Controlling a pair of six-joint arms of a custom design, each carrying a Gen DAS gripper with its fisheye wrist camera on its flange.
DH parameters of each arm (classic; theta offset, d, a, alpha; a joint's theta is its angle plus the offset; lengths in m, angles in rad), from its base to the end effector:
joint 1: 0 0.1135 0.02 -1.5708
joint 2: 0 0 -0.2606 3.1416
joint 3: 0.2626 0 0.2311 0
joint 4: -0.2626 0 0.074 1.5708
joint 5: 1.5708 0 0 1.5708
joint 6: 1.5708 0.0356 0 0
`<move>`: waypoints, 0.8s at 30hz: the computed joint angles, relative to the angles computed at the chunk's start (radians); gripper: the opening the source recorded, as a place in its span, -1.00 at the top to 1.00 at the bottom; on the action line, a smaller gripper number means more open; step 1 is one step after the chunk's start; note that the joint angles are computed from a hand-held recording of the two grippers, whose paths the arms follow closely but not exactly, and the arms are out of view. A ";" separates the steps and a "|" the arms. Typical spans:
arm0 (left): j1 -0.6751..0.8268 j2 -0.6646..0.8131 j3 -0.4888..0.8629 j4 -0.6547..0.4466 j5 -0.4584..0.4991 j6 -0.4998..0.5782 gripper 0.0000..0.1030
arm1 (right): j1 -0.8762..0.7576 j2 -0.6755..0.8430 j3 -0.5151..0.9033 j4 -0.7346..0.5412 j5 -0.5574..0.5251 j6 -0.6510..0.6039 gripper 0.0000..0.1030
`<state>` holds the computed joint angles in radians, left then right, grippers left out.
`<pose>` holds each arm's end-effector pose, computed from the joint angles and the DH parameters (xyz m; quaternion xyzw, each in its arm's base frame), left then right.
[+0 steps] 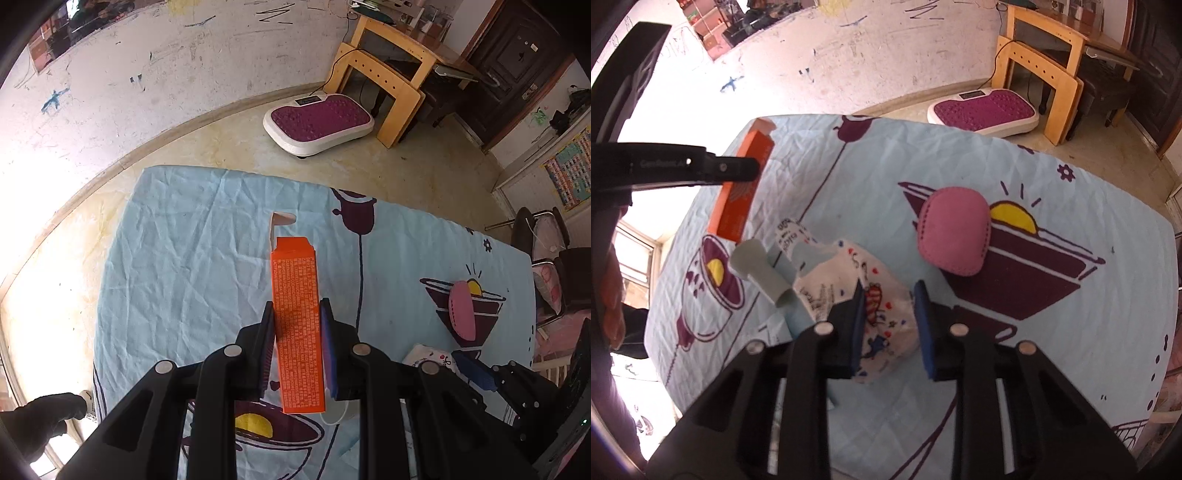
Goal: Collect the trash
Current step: 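Grasp the long orange box with left tool while right tool grasps the Hello Kitty packet, then carry orange box and packet to the orange bin and open both tools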
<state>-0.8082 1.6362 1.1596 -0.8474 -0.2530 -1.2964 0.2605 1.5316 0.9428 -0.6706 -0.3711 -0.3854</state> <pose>0.2063 -0.2031 0.2193 -0.2530 0.9515 -0.0440 0.1693 0.2494 0.0798 0.1978 -0.3353 0.9117 0.1724 0.1635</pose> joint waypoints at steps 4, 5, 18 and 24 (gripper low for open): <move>-0.012 -0.034 -0.007 -0.031 -0.017 -0.016 0.62 | -0.031 -0.028 0.026 -0.053 -0.056 -0.017 0.55; -0.019 -0.042 -0.008 -0.040 -0.022 -0.024 0.62 | -0.042 -0.034 0.031 -0.066 -0.075 -0.023 0.55; -0.164 0.002 0.180 -0.202 -0.111 -0.111 0.62 | -0.526 -0.141 0.100 -0.400 -0.368 -0.400 0.55; -0.288 0.188 0.505 -0.322 -0.169 -0.110 0.62 | -1.120 0.132 0.322 -0.707 -0.431 -0.900 0.55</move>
